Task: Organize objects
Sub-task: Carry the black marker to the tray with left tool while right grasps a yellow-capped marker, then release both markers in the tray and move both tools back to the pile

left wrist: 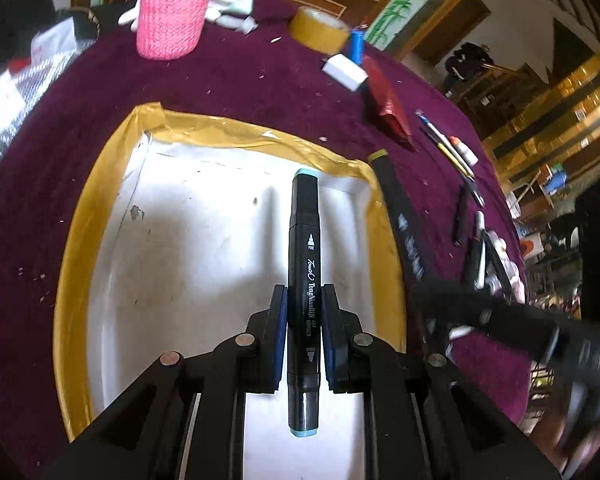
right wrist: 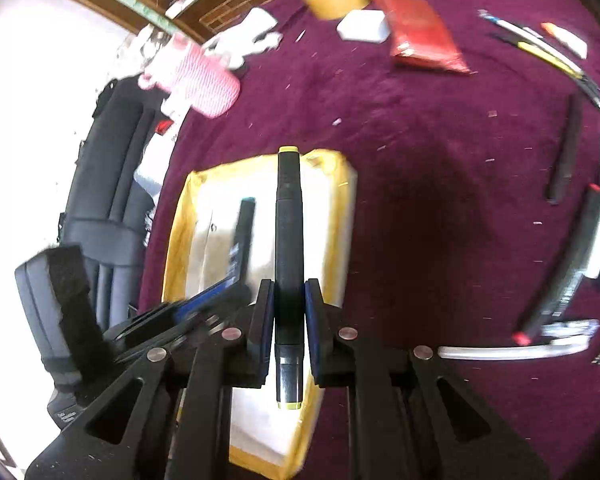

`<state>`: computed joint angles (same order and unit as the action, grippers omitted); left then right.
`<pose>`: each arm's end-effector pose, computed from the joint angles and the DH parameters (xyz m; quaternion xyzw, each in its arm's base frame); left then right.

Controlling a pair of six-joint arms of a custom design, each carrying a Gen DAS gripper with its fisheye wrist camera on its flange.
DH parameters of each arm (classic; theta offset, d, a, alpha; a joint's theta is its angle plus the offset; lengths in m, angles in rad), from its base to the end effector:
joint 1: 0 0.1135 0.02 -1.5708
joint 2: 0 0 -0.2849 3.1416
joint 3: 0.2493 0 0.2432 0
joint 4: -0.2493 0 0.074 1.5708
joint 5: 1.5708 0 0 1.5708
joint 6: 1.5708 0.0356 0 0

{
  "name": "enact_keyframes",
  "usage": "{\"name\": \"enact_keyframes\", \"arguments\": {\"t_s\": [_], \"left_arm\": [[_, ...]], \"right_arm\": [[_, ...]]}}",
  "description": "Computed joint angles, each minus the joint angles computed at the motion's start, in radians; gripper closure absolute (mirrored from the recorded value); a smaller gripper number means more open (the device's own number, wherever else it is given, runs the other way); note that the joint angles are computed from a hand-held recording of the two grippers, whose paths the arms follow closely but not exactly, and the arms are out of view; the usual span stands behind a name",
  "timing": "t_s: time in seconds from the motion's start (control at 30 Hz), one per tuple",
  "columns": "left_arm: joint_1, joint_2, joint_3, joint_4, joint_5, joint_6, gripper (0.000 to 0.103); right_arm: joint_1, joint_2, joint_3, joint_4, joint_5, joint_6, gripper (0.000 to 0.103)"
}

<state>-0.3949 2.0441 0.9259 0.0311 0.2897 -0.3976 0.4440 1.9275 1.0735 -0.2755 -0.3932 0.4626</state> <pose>0.3258 -0.1468 0.0857 0.0333 0.9608 -0.2208 0.1645 0.3239 0.1692 0.1456 -0.0338 0.9573 0.2653 0.1095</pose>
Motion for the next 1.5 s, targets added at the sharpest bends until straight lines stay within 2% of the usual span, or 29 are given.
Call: {"name": "enact_keyframes", "arguments": {"t_s": [0.2,0.3,0.37,0.43,0.5,0.6,0.77,0.87,0.9,0.93,0.97,1.03,1.1,1.17,1.23,1.33,1.5], "left_arm": [[0.014,0.081,0.048,0.025,-0.006,-0.018,0.091],[0.017,0.091,0.050,0.053,0.016,-0.034,0.088],[0.014,0.092,0.057,0.047,-0.005,-0.037,0.083],[0.024,0.094,0.059,0.046,0.003,-0.044,0.070],[0.033,0.088,0.048,0.059,0.017,-0.059,0.064],[0.038,0.066,0.031,0.062,0.011,-0.058,0.063],[0.019,-0.016,-0.006,0.051,-0.043,-0.058,0.063],[-0.006,-0.092,-0.041,0.076,-0.054,-0.059,0.059],[-0.020,-0.118,-0.051,0.088,-0.056,-0.061,0.054],[-0.036,-0.137,-0.056,0.097,-0.055,-0.062,0.053],[-0.062,-0.157,-0.055,0.100,-0.051,-0.061,0.053],[-0.115,-0.156,-0.020,0.073,-0.042,-0.062,0.053],[-0.165,-0.145,0.005,0.059,-0.027,-0.059,0.053],[-0.226,-0.114,0.047,0.035,-0.028,-0.057,0.053],[-0.286,-0.072,0.099,0.003,-0.048,-0.066,0.053],[-0.359,-0.002,0.184,-0.058,-0.093,-0.087,0.053],[-0.455,0.145,0.387,-0.171,-0.173,-0.094,0.053]], "right_arm": [[0.066,0.081,0.084,-0.046,0.155,0.004,0.090],[0.082,0.106,0.107,-0.061,0.187,0.009,0.090],[0.072,0.108,0.106,-0.067,0.190,0.005,0.090],[0.064,0.116,0.122,-0.081,0.193,0.004,0.090],[0.059,0.107,0.120,-0.085,0.195,0.001,0.090],[0.072,0.097,0.112,-0.072,0.212,0.007,0.090],[0.050,-0.036,0.057,-0.086,0.289,-0.040,0.090],[0.033,-0.188,-0.021,-0.057,0.418,-0.078,0.090],[0.026,-0.254,-0.065,-0.030,0.462,-0.090,0.089],[0.012,-0.328,-0.121,0.010,0.499,-0.109,0.078],[-0.012,-0.391,-0.177,0.050,0.514,-0.126,0.044],[-0.111,-0.464,-0.264,0.093,0.447,-0.143,0.004],[-0.254,-0.434,-0.268,0.006,0.353,-0.151,0.004],[-0.407,-0.423,-0.311,-0.016,0.241,-0.159,0.005],[-0.524,-0.436,-0.361,-0.007,0.198,-0.177,0.005],[-0.694,-0.443,-0.410,-0.018,0.129,-0.269,0.005],[-0.875,-0.430,-0.401,-0.070,0.049,-0.436,0.005]]}}
